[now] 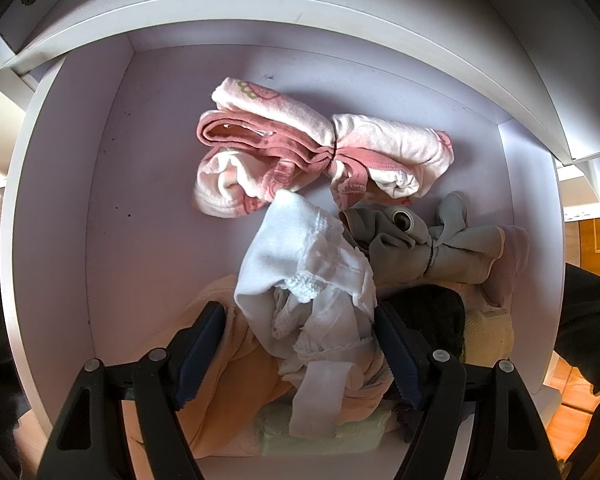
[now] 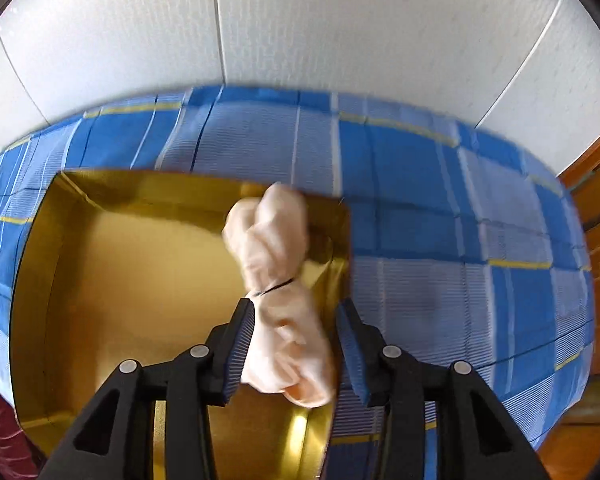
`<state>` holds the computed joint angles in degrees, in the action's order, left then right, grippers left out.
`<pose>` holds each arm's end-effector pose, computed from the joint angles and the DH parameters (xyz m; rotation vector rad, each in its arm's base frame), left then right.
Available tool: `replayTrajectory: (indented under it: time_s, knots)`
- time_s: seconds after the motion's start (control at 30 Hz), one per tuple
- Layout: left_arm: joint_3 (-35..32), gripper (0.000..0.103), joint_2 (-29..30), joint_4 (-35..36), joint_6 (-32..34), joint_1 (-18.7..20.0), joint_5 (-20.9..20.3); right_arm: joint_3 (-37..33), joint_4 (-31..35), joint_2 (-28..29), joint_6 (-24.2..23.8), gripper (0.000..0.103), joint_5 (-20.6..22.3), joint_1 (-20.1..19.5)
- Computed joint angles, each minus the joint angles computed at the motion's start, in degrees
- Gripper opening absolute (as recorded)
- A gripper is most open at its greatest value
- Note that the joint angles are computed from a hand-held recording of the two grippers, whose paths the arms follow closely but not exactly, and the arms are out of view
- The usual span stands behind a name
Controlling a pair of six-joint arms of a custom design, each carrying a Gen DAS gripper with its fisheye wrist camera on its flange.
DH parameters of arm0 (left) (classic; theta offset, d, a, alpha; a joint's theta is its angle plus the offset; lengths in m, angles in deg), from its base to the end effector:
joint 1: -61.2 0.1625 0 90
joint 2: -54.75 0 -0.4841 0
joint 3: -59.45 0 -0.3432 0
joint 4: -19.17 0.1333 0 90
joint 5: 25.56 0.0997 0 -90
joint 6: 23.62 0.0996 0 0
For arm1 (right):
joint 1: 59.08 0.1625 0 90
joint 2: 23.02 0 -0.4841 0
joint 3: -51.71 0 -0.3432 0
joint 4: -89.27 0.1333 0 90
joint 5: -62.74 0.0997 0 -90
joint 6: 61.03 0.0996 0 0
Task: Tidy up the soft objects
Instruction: 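Lower the peach bag into the tray and open the right gripper, then grasp the white cloth with the left gripper while the right gripper returns to the shelf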
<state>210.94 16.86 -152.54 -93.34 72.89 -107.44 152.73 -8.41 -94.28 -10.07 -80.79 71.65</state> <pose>-0.2416 -0.2005 0.0089 0.2443 2.5577 0.0268 0.3820 -0.3621 0.3582 0.0194 -2.1964 0.4939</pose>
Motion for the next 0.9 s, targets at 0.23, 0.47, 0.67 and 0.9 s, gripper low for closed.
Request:
replayTrajectory:
  time_s: [0.23, 0.47, 0.67, 0.9]
  knots:
    - [-0.07, 0.077, -0.18, 0.31, 0.04, 0.04, 0.0, 2.71, -9.71, -0.1, -13.87, 0.028, -0.04, 2.09]
    - [-0.22, 0.077, -0.17, 0.49, -0.24, 0.3, -0.22, 5.76, -10.55, 0.23, -12.67, 0.023, 1.16, 0.59]
    - [-0.05, 0.08, 0.43, 0.08, -0.54, 0.08, -0.31, 7.78, -15.42, -2.07, -14.25, 0.023, 1.28, 0.11]
    - [0.13, 0.079, 0.74, -0.31, -0.55, -0.34, -0.4, 14.82, -29.97, -9.85, -23.62, 0.031, 7.19, 6.14]
